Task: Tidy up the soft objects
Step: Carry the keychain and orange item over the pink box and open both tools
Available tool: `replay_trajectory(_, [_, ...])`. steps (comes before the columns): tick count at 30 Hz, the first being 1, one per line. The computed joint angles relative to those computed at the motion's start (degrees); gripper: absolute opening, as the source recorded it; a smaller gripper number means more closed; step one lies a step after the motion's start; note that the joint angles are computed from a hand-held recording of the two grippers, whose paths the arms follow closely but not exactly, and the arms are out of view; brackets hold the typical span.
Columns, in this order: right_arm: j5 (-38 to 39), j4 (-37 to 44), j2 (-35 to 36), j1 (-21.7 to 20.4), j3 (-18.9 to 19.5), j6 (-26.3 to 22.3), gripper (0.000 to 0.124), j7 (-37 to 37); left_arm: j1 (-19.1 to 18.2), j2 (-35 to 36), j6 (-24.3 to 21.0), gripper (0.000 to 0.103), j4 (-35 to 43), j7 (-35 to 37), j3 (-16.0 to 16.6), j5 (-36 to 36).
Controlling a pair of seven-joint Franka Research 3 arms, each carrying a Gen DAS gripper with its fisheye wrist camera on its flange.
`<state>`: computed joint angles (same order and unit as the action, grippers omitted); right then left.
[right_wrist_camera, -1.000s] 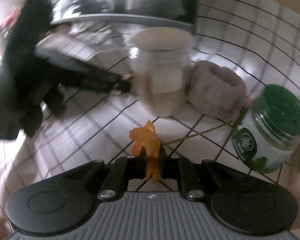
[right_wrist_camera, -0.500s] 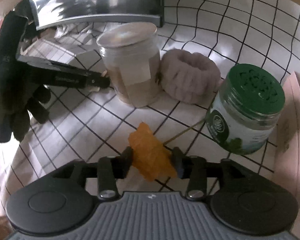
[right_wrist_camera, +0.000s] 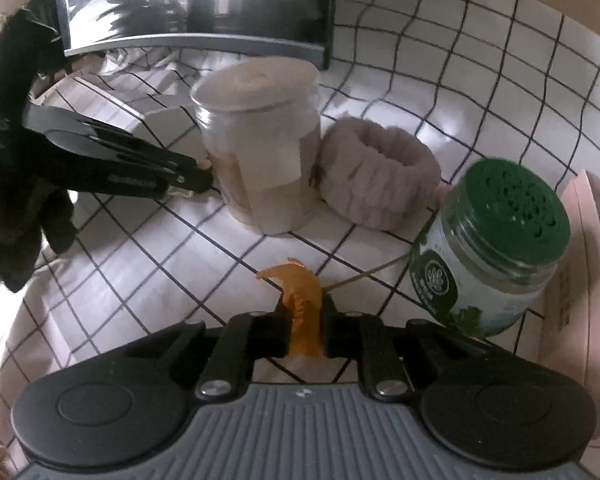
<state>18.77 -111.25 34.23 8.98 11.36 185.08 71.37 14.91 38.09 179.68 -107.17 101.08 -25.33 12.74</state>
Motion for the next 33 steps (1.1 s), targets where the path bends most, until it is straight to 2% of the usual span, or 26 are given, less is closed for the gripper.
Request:
replay_trajectory(4, [-1.81,-0.76,-0.84,-1.23,1.90,2.60,0.012,-2.06,2.77,1.60,-3.19,0.023,2.41,2.49,-3.64,-1.16])
replay_trajectory(5, [-2.43,-0.67,-0.89,-1.10,1.89,3.42,0.010,-2.57,2.78,1.50,-3.06,0.023,2.60,2.85,-3.72,-1.69])
replay_trajectory(10, [-3.77,-1.39,-3.13,2.08,-2.00,7.89,0.009,-3.30,6.60,-1.32,0.82,0.023,0.33,5.27,-7.30,-2.04])
replay_trajectory(15, [-3.18,-3.68,-6.92,3.71,-5.18,13.46,0.009,-2.54,7.23,-6.37,4.42,0.023,-2.69,4.63,-6.67,0.38])
replay_trajectory(18, [-4.02,-6.73,-9.77,3.39,-5.33,17.65,0.009,-2.17,8.54,-9.54,7.22,0.023,-4.20,2.69,-7.52,2.28])
replay_trajectory(22, [-7.41,-10.56,-13.41,0.23,-3.79,20.45,0.009,1.55,6.43,-13.10,9.48,0.023,-3.77,-0.92,-6.56,4.30])
replay_trajectory(25, [-7.94,-12.52,-15.87,-0.68,-4.53,21.40,0.009,4.32,3.66,-14.95,10.02,0.023,-2.81,-3.49,-5.44,5.68])
replay_trajectory(26, [-9.03,-13.17,-16.70,-2.00,-4.22,21.32,0.009,6.32,3.43,-15.14,9.95,0.023,-2.38,-4.34,-6.02,6.25])
replay_trajectory(28, [-11.62,-14.46,-18.61,-4.80,-3.60,20.87,0.009,11.01,5.71,-14.71,9.53,0.023,-1.84,-6.30,-10.24,7.53])
replay_trajectory(30, [-16.23,-16.28,-21.05,-8.46,-2.92,20.82,0.009,16.75,10.61,-12.86,8.20,0.023,-1.24,-8.23,-17.90,8.81])
replay_trajectory(31, [-19.79,-17.42,-22.46,-10.83,-2.46,21.07,0.009,20.49,13.65,-10.96,7.30,0.023,-0.80,-8.54,-22.81,9.59])
replay_trajectory(33, [-27.51,-20.07,-25.33,-15.11,-2.26,22.70,0.009,27.82,16.45,-7.18,5.98,0.023,0.17,-7.87,-29.47,10.73])
